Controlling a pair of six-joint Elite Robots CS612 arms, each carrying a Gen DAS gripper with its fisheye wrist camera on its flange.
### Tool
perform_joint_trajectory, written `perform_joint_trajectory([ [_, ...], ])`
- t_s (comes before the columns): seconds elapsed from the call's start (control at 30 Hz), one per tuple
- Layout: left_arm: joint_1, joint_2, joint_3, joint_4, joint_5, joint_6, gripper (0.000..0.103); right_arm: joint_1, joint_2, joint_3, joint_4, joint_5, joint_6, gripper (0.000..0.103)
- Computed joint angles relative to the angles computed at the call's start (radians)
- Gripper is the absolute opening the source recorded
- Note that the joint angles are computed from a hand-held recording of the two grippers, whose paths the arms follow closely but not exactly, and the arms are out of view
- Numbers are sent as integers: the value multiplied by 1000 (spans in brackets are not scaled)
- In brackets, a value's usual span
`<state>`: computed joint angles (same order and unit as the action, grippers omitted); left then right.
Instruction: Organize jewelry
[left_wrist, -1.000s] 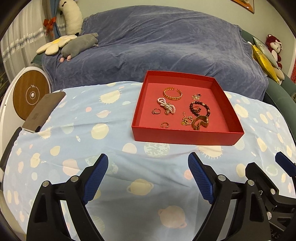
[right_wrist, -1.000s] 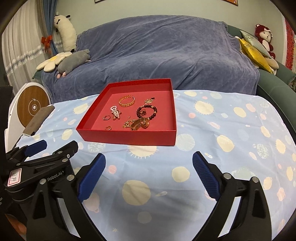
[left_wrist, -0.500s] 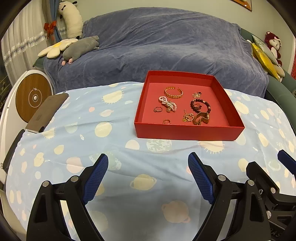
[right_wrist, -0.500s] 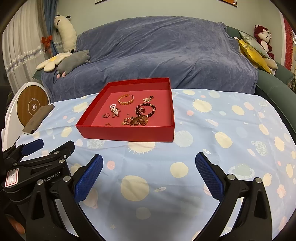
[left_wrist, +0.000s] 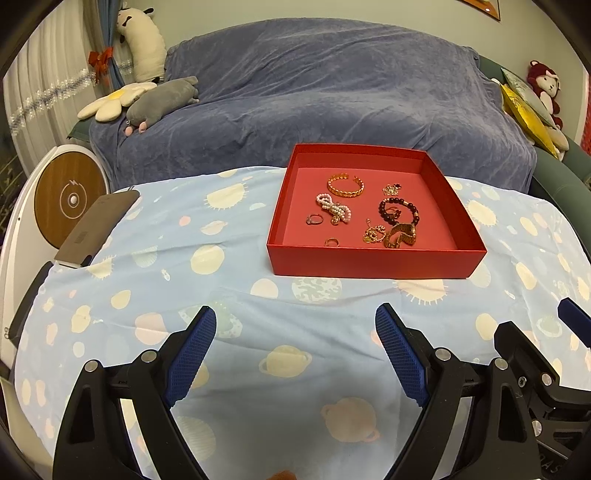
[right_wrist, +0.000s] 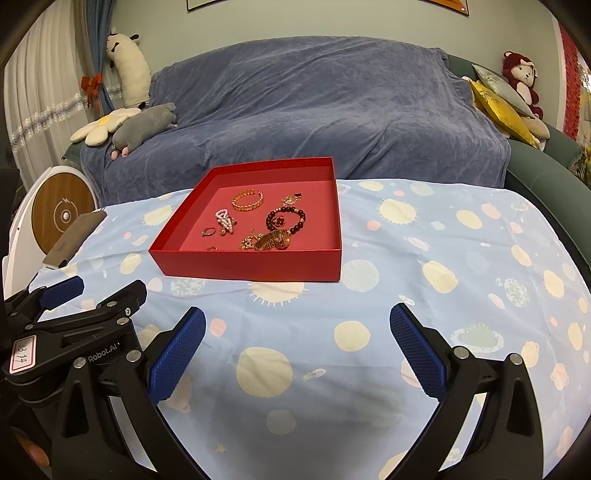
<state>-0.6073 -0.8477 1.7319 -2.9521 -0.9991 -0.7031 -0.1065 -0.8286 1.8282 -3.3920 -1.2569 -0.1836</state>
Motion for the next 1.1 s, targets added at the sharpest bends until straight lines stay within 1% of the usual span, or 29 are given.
perform_joint_trajectory([
  [1.1,-3,-8,6,7,17,-8,85,-3,2,3,-15,0,4,98],
])
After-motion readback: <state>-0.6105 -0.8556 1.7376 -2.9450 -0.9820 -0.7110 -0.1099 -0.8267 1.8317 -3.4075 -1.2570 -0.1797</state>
